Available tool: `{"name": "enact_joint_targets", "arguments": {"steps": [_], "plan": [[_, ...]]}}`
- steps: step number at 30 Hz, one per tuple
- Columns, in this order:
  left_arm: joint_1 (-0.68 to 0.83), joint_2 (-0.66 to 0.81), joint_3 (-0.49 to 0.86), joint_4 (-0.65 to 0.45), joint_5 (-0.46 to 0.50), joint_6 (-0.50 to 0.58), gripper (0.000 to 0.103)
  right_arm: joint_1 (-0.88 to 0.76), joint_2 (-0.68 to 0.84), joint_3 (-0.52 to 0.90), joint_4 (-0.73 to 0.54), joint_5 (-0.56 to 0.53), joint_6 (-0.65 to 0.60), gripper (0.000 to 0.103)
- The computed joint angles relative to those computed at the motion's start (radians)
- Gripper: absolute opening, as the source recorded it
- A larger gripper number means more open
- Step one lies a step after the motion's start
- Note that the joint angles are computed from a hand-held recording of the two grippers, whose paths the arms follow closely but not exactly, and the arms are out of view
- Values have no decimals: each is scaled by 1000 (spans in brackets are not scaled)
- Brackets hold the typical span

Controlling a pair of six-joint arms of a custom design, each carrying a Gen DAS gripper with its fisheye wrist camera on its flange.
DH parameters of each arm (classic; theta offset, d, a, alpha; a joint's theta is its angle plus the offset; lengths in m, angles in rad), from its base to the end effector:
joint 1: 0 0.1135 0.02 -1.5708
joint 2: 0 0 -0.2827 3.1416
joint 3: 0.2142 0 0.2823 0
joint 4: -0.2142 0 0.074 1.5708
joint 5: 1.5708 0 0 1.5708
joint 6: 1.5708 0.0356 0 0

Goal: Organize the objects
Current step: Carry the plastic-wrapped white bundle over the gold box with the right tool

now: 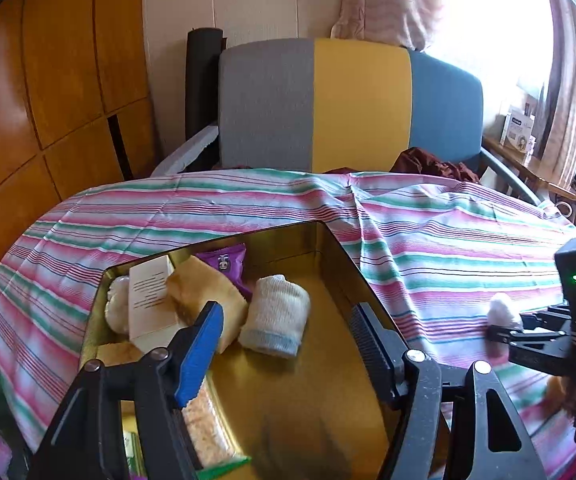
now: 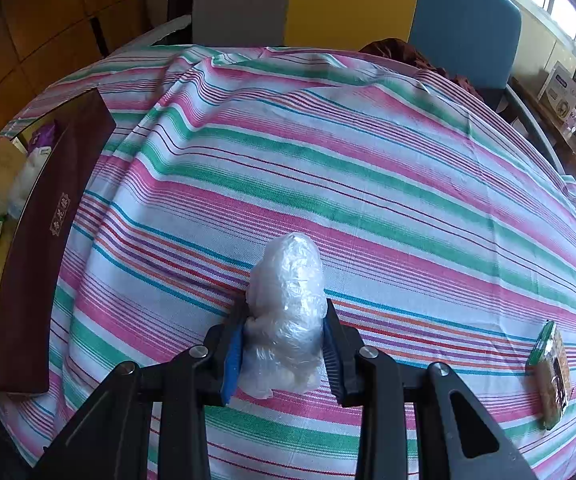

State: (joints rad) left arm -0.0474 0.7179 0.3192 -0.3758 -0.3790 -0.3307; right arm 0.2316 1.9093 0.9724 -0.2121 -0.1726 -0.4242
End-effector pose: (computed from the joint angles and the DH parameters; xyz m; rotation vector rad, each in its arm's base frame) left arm 0.1616 0.0055 0.1728 -0.5046 2.2342 0.2496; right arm 0.3590 0.0909 0.0939 -0.9171 2.5405 0.1770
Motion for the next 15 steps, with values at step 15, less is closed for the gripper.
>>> {"name": "enact_joint_targets", "arguments": {"steps": [15], "plan": [[-15,-221,-15,-202,-21,-32,69,0,-3,-7,15,-2,-2,34]]}}
